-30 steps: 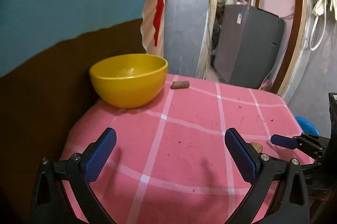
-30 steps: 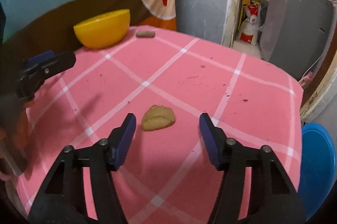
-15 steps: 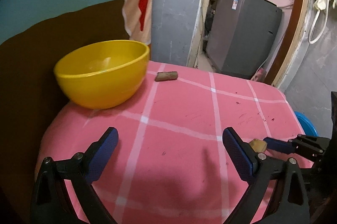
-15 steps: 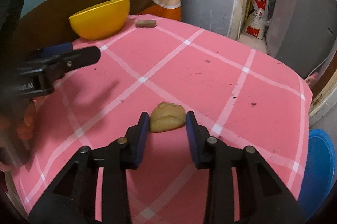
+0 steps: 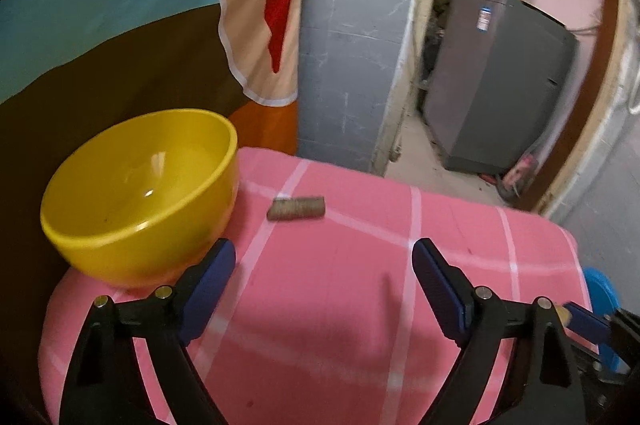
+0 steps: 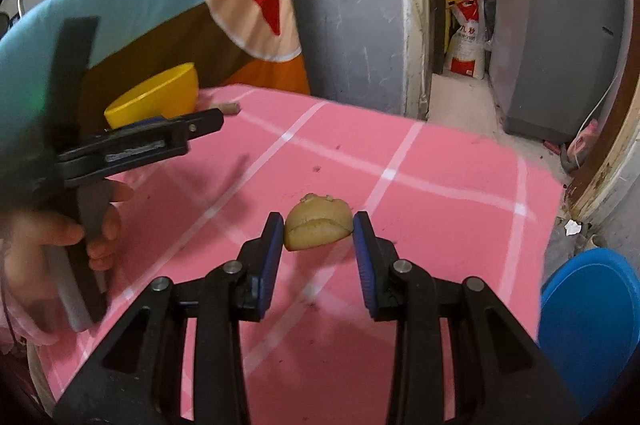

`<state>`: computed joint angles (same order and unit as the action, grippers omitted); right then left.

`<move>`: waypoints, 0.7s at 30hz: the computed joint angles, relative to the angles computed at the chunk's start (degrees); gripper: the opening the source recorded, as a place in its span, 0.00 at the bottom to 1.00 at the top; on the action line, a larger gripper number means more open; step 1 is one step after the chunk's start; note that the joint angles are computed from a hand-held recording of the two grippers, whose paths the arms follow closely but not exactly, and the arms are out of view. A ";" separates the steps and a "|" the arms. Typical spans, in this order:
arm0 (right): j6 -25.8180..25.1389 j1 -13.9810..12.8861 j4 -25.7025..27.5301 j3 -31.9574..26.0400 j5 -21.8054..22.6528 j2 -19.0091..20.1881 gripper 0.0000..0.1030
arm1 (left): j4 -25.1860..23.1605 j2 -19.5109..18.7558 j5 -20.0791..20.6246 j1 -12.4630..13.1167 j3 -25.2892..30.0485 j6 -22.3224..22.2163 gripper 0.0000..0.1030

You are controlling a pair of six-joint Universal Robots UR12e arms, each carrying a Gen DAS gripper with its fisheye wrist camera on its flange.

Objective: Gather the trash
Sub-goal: 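Grasp the tan scrap with the right tool, then grasp the brown stick with the left tool while the right tool holds the tan scrap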

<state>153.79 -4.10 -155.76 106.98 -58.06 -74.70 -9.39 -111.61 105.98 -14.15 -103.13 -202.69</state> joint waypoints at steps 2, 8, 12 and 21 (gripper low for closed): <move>1.40 -0.33 -1.19 -0.54 0.04 0.56 0.42 | -0.24 -0.73 0.76 0.04 0.85 -0.59 0.84; 4.05 -1.41 -1.59 -2.71 1.62 2.36 0.42 | -3.51 -2.45 4.11 -0.46 3.53 -1.92 0.83; 4.81 -1.91 -1.86 -3.67 3.59 3.31 0.42 | -5.69 -3.25 6.98 -1.20 5.00 -0.67 0.83; 5.25 -2.71 -1.78 -3.40 5.81 3.38 0.42 | -11.29 -5.37 12.96 -2.49 8.27 1.98 0.77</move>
<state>159.04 -6.81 -157.54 103.58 -52.25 -71.32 -20.68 -116.98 118.94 -16.64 -94.86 -200.70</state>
